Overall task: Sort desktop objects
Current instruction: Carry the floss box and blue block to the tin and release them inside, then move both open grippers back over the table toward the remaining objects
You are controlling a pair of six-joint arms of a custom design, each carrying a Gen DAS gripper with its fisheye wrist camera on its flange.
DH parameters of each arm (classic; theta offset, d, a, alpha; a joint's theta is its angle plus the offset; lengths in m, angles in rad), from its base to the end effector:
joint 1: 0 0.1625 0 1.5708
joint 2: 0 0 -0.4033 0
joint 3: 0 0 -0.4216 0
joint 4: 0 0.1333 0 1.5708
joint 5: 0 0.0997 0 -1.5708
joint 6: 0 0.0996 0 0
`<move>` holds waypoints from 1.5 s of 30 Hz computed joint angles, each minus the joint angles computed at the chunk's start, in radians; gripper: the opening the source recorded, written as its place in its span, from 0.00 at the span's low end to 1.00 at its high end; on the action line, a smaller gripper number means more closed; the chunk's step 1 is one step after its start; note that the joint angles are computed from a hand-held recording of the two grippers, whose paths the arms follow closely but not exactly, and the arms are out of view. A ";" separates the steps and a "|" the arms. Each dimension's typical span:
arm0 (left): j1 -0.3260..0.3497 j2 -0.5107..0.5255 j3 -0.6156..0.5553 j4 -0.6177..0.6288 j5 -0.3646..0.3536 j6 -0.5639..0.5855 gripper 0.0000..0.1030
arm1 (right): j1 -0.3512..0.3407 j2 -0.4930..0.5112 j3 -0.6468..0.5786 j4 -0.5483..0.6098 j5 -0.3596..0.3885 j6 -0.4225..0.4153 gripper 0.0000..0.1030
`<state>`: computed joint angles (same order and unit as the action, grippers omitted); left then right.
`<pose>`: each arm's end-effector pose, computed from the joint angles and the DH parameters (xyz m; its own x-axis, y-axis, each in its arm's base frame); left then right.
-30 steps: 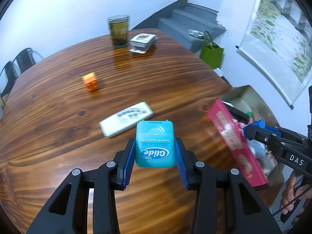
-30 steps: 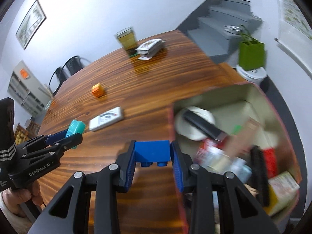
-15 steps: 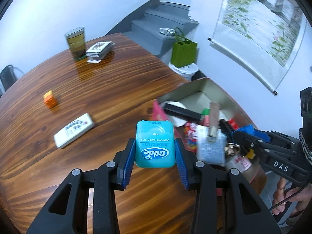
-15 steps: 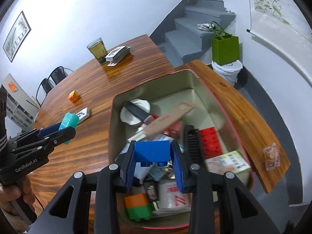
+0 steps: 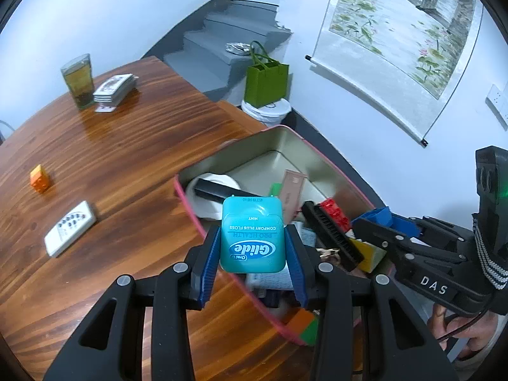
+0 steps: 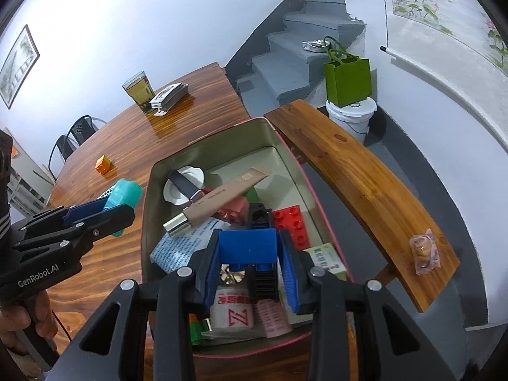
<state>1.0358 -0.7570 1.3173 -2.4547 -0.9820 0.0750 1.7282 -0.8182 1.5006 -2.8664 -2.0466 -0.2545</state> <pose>-0.2309 -0.7596 0.1686 -0.7670 0.3324 -0.5489 0.5424 0.7929 -0.2776 0.2019 -0.7125 0.1760 -0.8574 -0.0862 0.5074 -0.3555 0.8121 -0.4626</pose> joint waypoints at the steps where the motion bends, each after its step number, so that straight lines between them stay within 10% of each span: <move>1: 0.000 0.004 -0.005 0.004 -0.006 -0.003 0.41 | -0.001 -0.002 0.001 -0.001 -0.001 -0.001 0.36; 8: 0.008 0.026 -0.044 0.051 -0.056 -0.049 0.59 | -0.008 -0.006 -0.004 0.000 0.000 0.002 0.38; 31: 0.063 -0.072 0.026 0.041 0.052 -0.142 0.65 | 0.044 0.087 -0.087 0.001 0.018 -0.013 0.72; 45: 0.129 -0.203 0.100 0.044 0.172 -0.215 0.65 | 0.110 0.224 -0.215 0.081 0.075 -0.032 0.76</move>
